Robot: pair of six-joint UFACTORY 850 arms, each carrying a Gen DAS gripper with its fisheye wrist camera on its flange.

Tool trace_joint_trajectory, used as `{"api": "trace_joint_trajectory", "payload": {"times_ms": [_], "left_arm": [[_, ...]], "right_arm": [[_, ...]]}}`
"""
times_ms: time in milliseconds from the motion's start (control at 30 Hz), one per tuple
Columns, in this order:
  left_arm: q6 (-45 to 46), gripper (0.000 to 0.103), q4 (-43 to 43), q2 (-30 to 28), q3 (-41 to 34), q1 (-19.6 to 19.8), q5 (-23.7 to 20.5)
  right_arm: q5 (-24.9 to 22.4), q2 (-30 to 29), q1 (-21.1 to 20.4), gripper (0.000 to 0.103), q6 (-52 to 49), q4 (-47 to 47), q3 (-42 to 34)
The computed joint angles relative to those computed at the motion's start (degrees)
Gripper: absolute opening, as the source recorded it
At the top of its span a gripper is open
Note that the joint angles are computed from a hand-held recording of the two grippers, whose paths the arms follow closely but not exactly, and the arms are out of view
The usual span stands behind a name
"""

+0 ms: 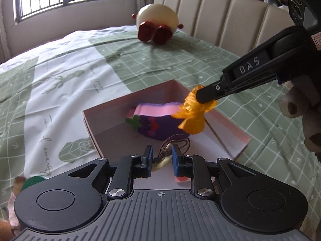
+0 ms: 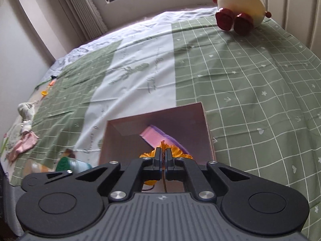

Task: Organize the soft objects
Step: 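Carry flower and keychain over the pink box and open both tools to drop them, then move both tools back toward the pile of items beside the box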

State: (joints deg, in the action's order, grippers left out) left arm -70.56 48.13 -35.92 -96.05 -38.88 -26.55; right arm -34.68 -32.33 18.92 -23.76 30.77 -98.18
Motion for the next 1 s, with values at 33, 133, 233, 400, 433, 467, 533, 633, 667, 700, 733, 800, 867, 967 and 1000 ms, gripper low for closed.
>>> {"api": "trace_joint_trajectory", "payload": {"times_ms": [33, 133, 233, 400, 433, 467, 533, 633, 667, 700, 733, 800, 867, 967, 1000], "left_arm": [[0.1, 0.023, -0.3, -0.7, -0.5, 0.2, 0.1], [3.6, 0.024, -6.9, -1.5, -0.6, 1.6, 3.3], [-0.3, 0.024, -3.0, -1.8, -0.5, 1.1, 1.5], [-3.5, 0.024, 2.8, -0.6, 0.6, -0.1, -2.6], [-7.3, 0.024, 5.8, 0.6, 2.2, -0.2, -2.1], [-12.0, 0.024, 9.3, 2.1, 4.2, -0.1, -1.1], [-21.8, 0.024, 17.1, 5.3, 8.0, -0.3, -0.3], [-31.9, 0.024, 25.9, 9.9, 13.1, -0.9, -3.0], [-33.8, 0.024, 27.3, 11.5, 14.7, -1.2, -4.3], [-35.0, 0.024, 28.0, 13.0, 16.3, -1.4, -5.5], [-35.6, 0.024, 28.1, 14.5, 17.6, -1.6, -6.9], [-38.1, 0.024, 29.9, 17.9, 21.3, -2.4, -10.0], [-41.0, 0.024, 32.2, 21.7, 25.6, -3.3, -12.7], [-45.1, 0.024, 35.0, 27.1, 32.3, -4.3, -15.4], [-46.3, 0.024, 35.5, 28.9, 34.5, -4.6, -16.3]], "right_arm": [[0.1, -0.7, 0.2, 0.003, 0.8, -0.6, -0.3], [-0.5, -2.6, 0.2, 0.004, 1.5, 0.4, -1.6], [-2.5, -4.2, 0.5, 0.016, 5.3, -2.0, -3.1], [1.9, -1.0, 2.3, 0.031, 10.2, -10.5, 0.3], [3.1, 0.1, 2.8, 0.031, 11.0, -12.2, 1.1], [4.3, 1.1, 3.2, 0.031, 11.6, -13.4, 1.9], [6.4, 3.3, 3.8, 0.036, 12.3, -14.6, 3.3], [8.6, 6.3, 5.0, 0.047, 12.5, -15.1, 4.9], [9.3, 7.3, 5.5, 0.049, 13.0, -15.7, 5.4], [10.0, 8.2, 6.1, 0.049, 13.3, -16.1, 6.0], [10.6, 9.0, 6.7, 0.049, 13.4, -16.4, 6.5], [12.0, 10.6, 8.1, 0.053, 13.0, -16.4, 7.7], [14.1, 12.1, 9.8, 0.057, 13.9, -17.5, 9.3], [16.9, 13.7, 12.3, 0.059, 15.4, -19.1, 11.5], [17.7, 14.1, 13.3, 0.059, 17.2, -20.9, 12.2]]}}
